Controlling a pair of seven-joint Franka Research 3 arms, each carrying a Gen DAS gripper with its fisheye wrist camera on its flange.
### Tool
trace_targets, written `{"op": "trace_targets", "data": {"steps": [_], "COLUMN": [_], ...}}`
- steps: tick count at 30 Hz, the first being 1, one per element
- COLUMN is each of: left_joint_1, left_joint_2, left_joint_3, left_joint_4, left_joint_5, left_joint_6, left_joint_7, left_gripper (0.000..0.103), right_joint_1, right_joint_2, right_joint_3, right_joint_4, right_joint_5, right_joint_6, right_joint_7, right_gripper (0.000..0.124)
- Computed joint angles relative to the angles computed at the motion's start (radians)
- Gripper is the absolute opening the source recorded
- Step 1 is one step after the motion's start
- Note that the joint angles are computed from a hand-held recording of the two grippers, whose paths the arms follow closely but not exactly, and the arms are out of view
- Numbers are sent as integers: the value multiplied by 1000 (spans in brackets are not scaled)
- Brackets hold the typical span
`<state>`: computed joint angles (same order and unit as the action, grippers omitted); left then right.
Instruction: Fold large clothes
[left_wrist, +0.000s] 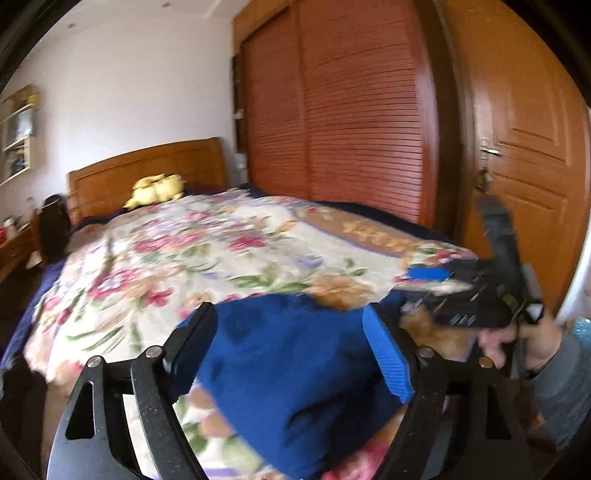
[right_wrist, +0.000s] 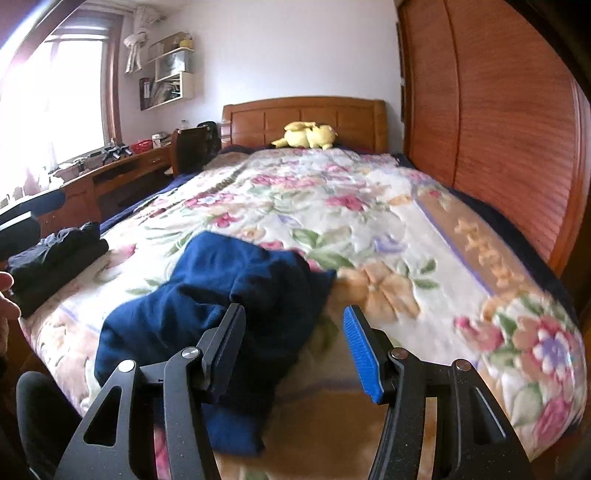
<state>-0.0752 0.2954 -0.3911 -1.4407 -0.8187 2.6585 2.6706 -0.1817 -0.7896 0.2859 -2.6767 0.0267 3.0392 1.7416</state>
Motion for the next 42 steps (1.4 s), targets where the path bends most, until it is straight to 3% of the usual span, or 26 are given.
{"op": "trace_targets", "data": {"steps": [2,5,7,9,10,13,20,24,33,36,40,42], "left_joint_1": [2,10,27,34,38,47,77,96,108,81,65,63], "left_joint_2": [17,42,54,68,79,99,124,131,191,251,305,330], "left_joint_3": [20,31,21,16,13,-2,-44,-57,-57,-38,-40,-48], "left_joint_4": [6,6,-1,4,9,17,22,27,91,171,235,262], "left_joint_5": [29,68,72,89,97,115,110,89,83,140,212,233], "left_joint_6": [-4,14,27,27,27,45,61,42,-4,-35,-47,-55], "left_joint_7": [-43,-90,-97,-116,-125,-134,-123,-107,-107,-162,-204,-216], "left_gripper": [82,83,83,83,83,83,83,84,84,84,84,84], "right_joint_1": [-29,-14,-88,-45,-12,-6,72,170,148,100,-11,-29], "right_joint_2": [20,35,11,17,28,60,94,124,-38,-56,-78,-70], "right_joint_3": [26,25,81,53,30,42,-3,-87,-46,-4,91,102], "right_joint_4": [22,34,23,16,20,47,45,51,-40,-50,-20,-2], "right_joint_5": [-5,35,-32,14,21,8,-28,-8,-3,-17,-75,-102], "right_joint_6": [21,33,74,90,80,30,-94,-137,-187,-186,-203,-224], "right_joint_7": [17,-3,95,59,46,22,1,-55,39,100,226,262], "right_gripper": [58,58,58,58,58,58,58,21,15,22,62,75]}}
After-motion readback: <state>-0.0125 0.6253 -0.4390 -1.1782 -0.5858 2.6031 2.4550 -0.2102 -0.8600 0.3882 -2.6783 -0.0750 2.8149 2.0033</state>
